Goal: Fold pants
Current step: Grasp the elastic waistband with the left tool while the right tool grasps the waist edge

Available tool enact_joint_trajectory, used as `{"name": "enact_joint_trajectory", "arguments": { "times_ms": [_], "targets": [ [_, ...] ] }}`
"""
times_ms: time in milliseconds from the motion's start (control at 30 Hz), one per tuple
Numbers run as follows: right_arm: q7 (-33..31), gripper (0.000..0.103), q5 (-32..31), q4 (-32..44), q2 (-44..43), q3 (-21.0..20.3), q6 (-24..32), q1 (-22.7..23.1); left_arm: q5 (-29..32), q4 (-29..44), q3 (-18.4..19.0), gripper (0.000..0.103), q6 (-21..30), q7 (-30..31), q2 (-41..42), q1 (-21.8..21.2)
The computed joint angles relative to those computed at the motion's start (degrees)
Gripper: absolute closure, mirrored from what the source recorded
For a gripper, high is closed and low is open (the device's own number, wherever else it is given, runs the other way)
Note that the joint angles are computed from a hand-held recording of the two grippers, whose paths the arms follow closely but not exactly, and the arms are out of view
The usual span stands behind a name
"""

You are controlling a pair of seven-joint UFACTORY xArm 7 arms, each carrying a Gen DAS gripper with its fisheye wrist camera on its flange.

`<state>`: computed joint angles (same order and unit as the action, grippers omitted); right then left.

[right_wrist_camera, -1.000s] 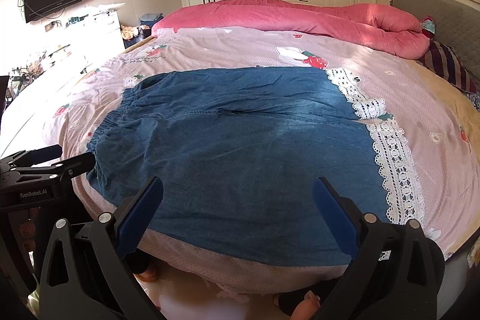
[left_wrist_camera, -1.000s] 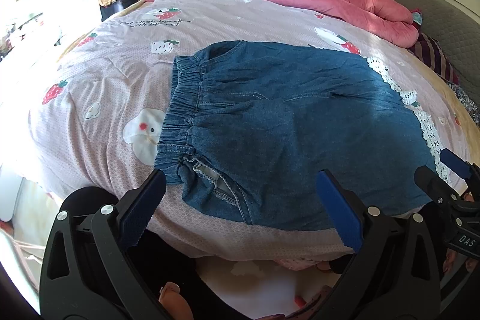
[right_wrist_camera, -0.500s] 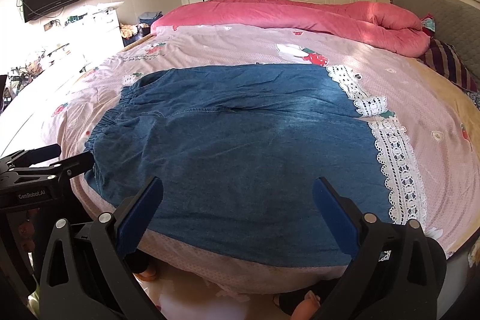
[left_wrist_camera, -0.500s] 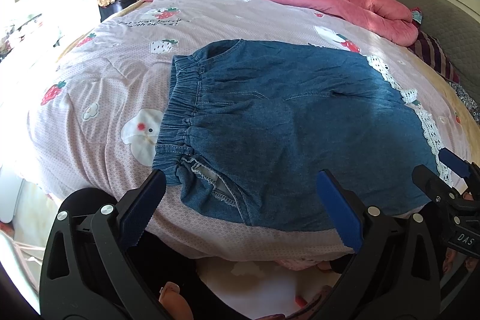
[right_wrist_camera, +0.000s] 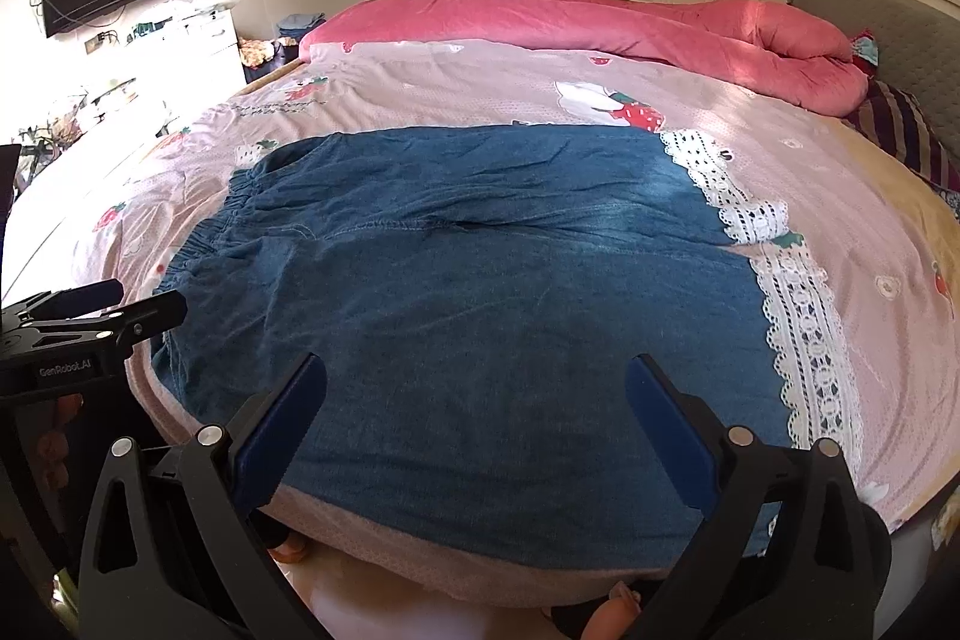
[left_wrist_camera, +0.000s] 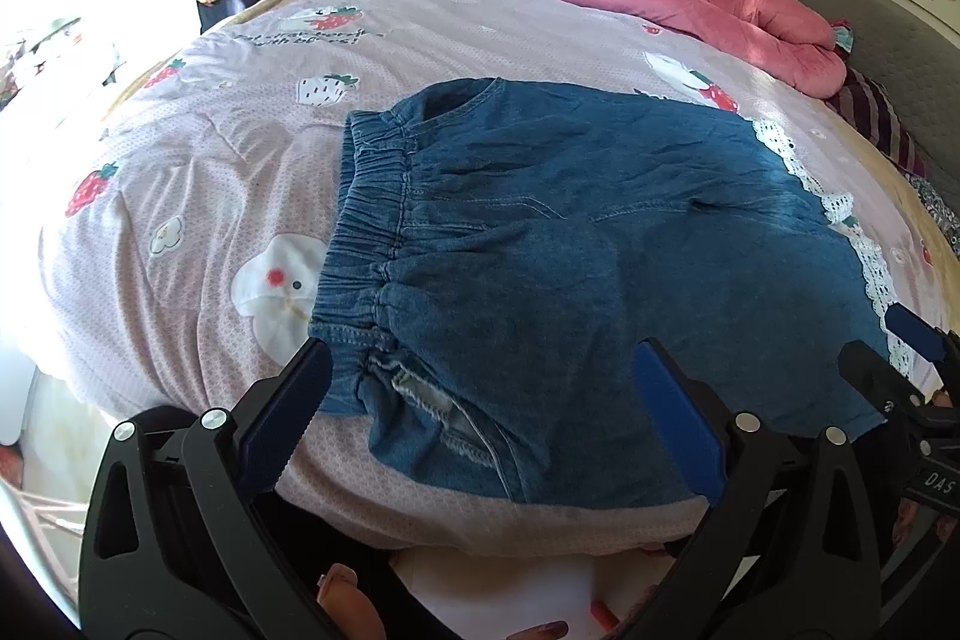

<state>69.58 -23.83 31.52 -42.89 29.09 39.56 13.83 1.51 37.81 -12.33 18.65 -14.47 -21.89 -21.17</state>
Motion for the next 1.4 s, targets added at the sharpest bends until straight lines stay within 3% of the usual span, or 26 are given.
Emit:
{"name": "enact_joint_trajectory", "arguments": {
  "times_ms": [233,433,533,667,867,1000,1067,1133,1233,1400],
  "targets": [
    [-5.55,0.004,-0.13,1.00,5.57,-5.13,-6.22,-0.88,1.58,5.78,1.42,0.009,-1.27,2.00,7.10,2.46],
    [-13.57,0.004,2.24,4.25,13.26,-10.72,-14.41,-2.32,1.25,17.07,3.51,0.009,0.51,8.41,17.82,3.53],
    [-15.95,0.004,0.75,7.41,16.90,-10.22,-14.78,-4.73,5.70,24.49,3.67,0.009,2.99,7.91,24.16,4.27],
    [-21.59,0.004,2.03,11.99,23.28,-13.43,-17.04,-4.67,3.29,32.01,4.26,0.009,5.48,11.83,30.79,4.47],
    [-28.81,0.004,-0.20,22.22,34.17,-16.25,-14.40,-4.67,1.26,38.69,4.50,0.011,6.60,14.41,37.22,4.45],
    [-34.46,0.004,-1.22,29.69,41.10,-18.96,-11.32,-3.02,0.61,41.98,4.46,0.030,7.53,16.09,40.26,4.27],
    [-39.28,0.004,1.47,32.88,44.06,-20.38,-10.71,-2.11,-2.54,43.31,3.01,0.049,8.42,19.24,41.46,5.44],
    [-42.68,0.004,2.16,36.84,47.47,-21.52,-9.19,-1.35,-0.86,43.52,4.28,0.066,7.66,18.82,41.88,4.16],
    [-46.96,0.004,2.38,41.53,51.30,-22.73,-7.34,-0.15,-4.07,43.54,2.93,0.077,6.73,21.67,42.10,5.62],
    [-56.68,0.004,5.87,49.66,57.84,-23.70,-3.97,0.91,-12.15,40.33,-0.05,0.080,2.00,28.14,39.71,8.77]
  ]
}}
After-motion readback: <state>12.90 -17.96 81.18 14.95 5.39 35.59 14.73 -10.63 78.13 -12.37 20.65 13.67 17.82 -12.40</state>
